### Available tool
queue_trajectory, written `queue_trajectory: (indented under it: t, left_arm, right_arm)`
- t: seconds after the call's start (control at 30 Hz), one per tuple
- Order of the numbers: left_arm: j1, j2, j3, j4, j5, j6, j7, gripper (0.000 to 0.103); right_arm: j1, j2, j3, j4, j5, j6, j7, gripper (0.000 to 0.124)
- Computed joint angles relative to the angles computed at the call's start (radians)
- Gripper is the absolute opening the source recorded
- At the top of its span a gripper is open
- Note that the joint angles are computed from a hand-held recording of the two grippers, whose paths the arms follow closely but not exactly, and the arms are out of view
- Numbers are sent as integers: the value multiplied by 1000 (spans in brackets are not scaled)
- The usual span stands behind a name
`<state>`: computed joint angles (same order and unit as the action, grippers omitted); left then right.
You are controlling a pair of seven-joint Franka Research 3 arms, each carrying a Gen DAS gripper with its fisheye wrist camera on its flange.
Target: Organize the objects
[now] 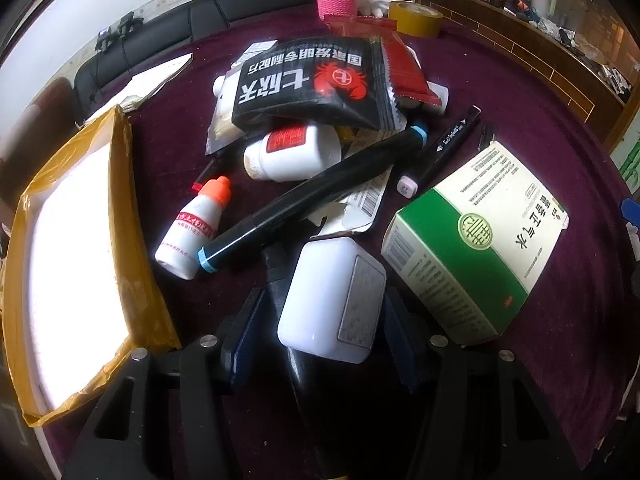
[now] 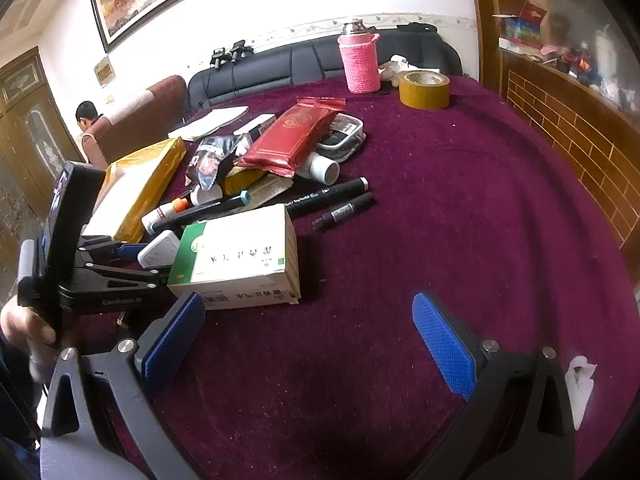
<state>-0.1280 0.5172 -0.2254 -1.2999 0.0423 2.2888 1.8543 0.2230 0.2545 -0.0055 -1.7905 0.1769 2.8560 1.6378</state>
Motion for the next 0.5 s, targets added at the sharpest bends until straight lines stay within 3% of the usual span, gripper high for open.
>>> queue_trajectory:
  t: [0.07,0.13,0.2,0.3,0.5]
  left_arm:
    - [6,-14,-3,-24,-11,13,-2,48]
    - [17,-36,-14,-53,-32,14,12,38]
    - [20,-50,-18,-66,-43,11,24,19]
    - [46,-51,-33,-64,-105,-14,59,18]
    - [13,-8,-13,6,-72,-29,47,19]
  right_arm:
    - [8,6,-7,16,-16,-15,12,103]
    - [12,14,-10,34,-27,-31,21,103]
    - [16,23,-12,53,-39,-47,27,103]
    - [29,38,-20,84,-73,-66,42,103]
    - [58,76,-39,150,-141,-100,88,103]
